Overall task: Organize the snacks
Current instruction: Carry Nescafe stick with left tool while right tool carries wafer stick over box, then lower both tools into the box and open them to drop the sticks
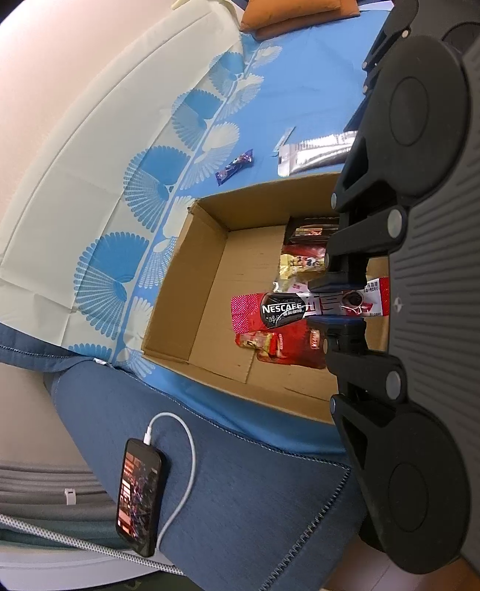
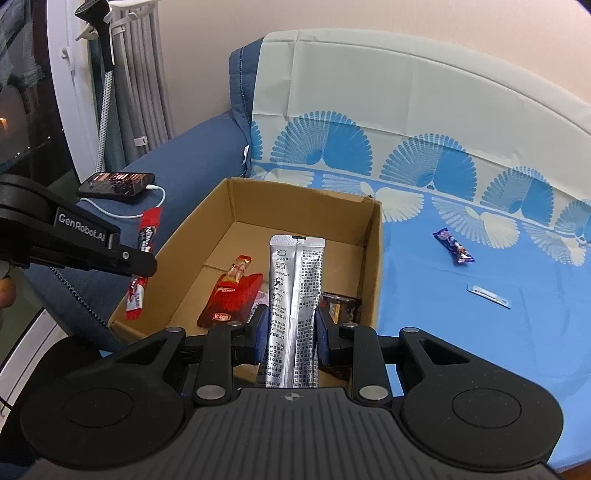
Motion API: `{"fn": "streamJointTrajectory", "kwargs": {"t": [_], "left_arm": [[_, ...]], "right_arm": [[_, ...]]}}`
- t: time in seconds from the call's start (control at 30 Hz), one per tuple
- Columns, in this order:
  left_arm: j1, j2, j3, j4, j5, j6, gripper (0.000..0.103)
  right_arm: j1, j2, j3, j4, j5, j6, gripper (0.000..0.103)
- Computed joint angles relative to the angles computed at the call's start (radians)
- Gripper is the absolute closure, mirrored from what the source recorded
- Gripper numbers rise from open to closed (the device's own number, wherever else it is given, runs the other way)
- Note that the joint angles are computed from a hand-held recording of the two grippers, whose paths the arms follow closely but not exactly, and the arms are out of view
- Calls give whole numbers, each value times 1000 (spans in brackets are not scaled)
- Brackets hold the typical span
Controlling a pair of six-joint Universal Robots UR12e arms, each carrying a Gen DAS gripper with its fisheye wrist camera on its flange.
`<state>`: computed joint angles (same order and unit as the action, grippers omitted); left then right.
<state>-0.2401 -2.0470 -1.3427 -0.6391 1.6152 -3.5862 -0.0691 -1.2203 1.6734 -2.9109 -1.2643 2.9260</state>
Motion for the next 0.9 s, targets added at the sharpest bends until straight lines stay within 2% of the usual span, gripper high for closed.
{"fn": "streamJointTrajectory", "kwargs": {"t": [0.6, 0.9], "left_arm": [[16, -135, 168, -124, 0, 20, 89], [17, -192, 231, -184, 25, 42, 89]], "right_arm": [[21, 123, -157, 123, -18, 8, 74], [27, 174, -215, 166, -29, 11, 74]]}}
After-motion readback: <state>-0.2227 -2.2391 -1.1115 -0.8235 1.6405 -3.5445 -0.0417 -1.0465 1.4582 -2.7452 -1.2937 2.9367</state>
